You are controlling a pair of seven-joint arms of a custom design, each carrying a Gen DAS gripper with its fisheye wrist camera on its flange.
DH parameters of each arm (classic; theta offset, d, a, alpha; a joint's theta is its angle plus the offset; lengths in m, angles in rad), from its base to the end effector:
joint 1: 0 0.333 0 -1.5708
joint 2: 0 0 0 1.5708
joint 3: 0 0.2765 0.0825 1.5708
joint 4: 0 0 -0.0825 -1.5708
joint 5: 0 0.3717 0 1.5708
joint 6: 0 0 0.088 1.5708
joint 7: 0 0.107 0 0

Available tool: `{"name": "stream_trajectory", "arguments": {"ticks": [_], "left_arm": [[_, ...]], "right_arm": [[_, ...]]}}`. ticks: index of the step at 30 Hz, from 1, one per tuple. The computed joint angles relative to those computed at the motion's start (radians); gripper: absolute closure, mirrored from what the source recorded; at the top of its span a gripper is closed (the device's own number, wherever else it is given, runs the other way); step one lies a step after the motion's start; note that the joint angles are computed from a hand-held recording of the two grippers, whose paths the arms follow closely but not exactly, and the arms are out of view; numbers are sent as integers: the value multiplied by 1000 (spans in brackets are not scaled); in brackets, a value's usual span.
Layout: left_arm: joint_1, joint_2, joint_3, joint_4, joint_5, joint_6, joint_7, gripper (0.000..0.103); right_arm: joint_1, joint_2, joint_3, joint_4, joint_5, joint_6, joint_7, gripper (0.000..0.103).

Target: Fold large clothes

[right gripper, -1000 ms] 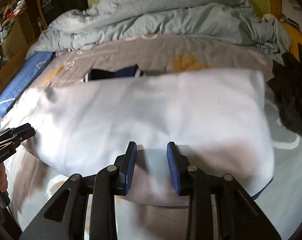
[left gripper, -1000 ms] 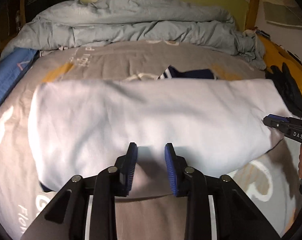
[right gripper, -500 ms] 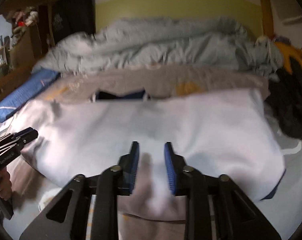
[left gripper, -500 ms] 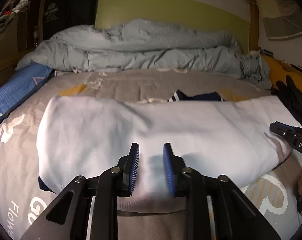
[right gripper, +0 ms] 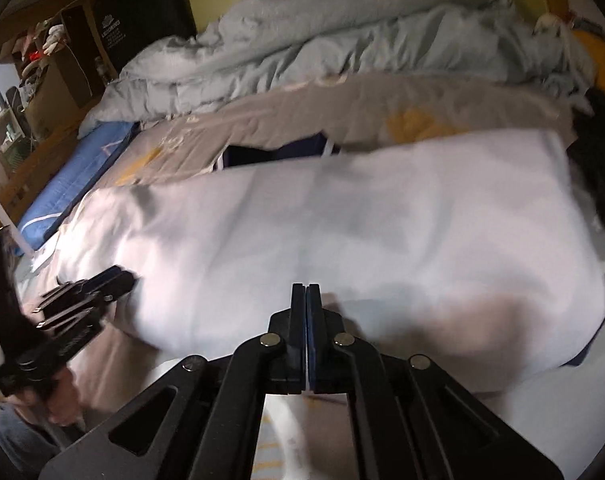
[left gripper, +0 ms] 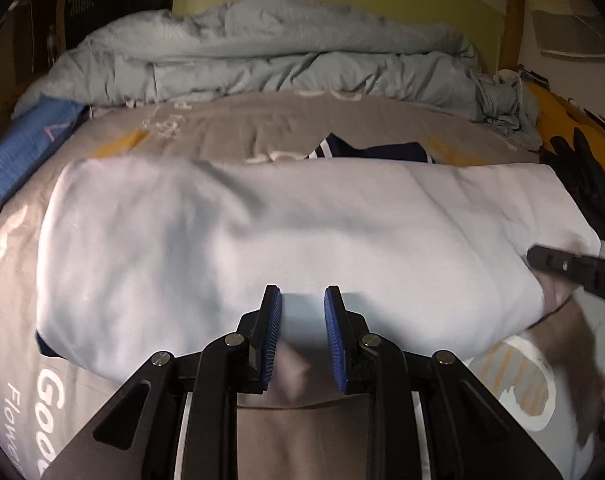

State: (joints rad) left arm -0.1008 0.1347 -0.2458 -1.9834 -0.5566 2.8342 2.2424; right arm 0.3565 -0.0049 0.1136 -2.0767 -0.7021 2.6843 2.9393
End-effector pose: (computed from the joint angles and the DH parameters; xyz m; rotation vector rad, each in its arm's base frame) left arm 0.5859 -0.1774 0.4448 -1.3062 2.2855 -0.9842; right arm 0.5048 0.2796 0.4602 -1.3982 2.0135 -0.5227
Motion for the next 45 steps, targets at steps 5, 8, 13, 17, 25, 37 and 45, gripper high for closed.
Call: {"name": "stream_trajectory", "arguments": {"ticks": [5, 8, 13, 17, 25, 37, 45], "left_arm": [[-3, 70, 14, 100, 85, -88, -87, 78], [12, 144, 0, 202, 77, -137, -103, 82], [-25, 300, 19, 420, 221, -201, -247, 86], [-52, 475, 29, 676, 321, -290, -378, 86], [-54, 556, 7, 774, 395, -291, -424, 86], [110, 134, -119, 138, 145, -10, -34, 86], [123, -116, -103, -124, -201, -10, 286, 86]], "right_arm": [[16, 68, -8, 81, 107, -91, -100, 103], [18, 113, -28, 133, 131, -105, -122, 103], [15, 231, -80, 276, 162, -128, -157, 103], [6, 329, -120, 394, 205, -131, -182, 103], [40, 368, -189, 406, 198, -48, -149, 103], [67, 75, -82, 70, 47, -71, -70, 103], [28, -78, 14, -63, 90, -83, -9, 97]]}}
